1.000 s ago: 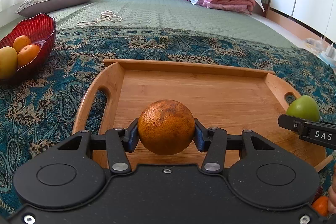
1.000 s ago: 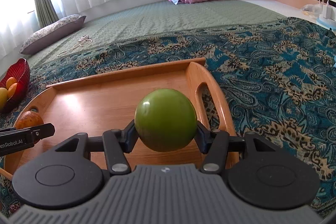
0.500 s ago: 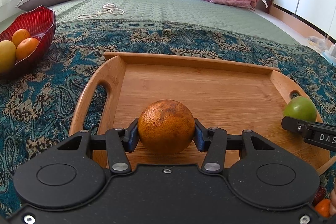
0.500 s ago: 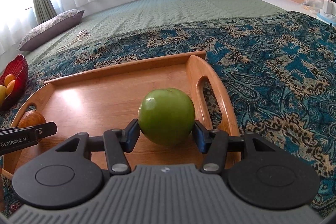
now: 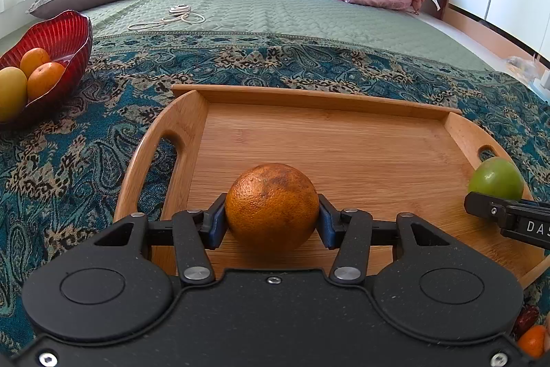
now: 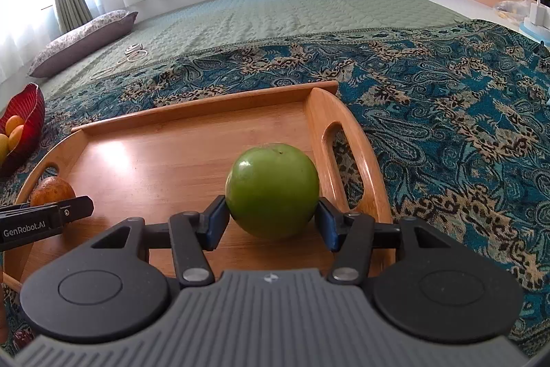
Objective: Organize fruits
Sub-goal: 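Lower the apple onto the tray and open the right tool while the left tool releases the orange, then withdraw both open tools from the tray back toward the loose fruit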
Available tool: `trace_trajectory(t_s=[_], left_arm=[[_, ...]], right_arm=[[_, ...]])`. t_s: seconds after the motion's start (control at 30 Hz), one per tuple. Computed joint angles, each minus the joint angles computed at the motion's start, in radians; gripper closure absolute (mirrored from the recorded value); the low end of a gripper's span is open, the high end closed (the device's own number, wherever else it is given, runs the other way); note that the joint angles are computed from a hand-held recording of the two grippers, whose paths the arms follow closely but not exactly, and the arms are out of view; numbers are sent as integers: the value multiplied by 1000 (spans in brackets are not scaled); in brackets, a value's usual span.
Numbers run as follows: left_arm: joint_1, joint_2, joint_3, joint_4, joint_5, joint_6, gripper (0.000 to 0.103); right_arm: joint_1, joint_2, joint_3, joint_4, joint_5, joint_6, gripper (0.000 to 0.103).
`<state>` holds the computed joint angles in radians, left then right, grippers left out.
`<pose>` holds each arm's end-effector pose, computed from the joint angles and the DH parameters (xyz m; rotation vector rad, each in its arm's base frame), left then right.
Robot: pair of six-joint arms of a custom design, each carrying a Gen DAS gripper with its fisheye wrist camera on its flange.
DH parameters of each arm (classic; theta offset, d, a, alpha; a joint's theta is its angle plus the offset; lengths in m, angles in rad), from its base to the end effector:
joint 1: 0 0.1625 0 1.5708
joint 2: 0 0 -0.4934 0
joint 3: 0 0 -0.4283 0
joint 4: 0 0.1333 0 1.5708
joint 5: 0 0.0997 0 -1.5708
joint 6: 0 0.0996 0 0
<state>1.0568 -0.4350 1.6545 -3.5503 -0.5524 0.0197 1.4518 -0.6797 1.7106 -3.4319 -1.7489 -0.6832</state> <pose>-0.1558 -0.7195 -0.0009 0.1016 2.1395 -1.0952 0.0266 -0.7520 0.1127 0.6027 -2.4337 0.9291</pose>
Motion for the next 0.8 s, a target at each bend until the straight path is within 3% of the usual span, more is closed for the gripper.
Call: trace_trajectory(t_s=[0.1,0.17,0.37,0.8], left_arm=[[-4,7,-3,-36,10,32,53],[-6,5,1,-55,6,50,47],[-12,0,16,-66,6,59,35],[-40,-8,70,-128,1,84,22]], right_arm=[[4,1,-2,7,-14,-3,37],[7,2,-3,6,-23,-9,31],[11,-3,5,15,-29,-15,30],[17,-26,49,-25,-18,-66,21]])
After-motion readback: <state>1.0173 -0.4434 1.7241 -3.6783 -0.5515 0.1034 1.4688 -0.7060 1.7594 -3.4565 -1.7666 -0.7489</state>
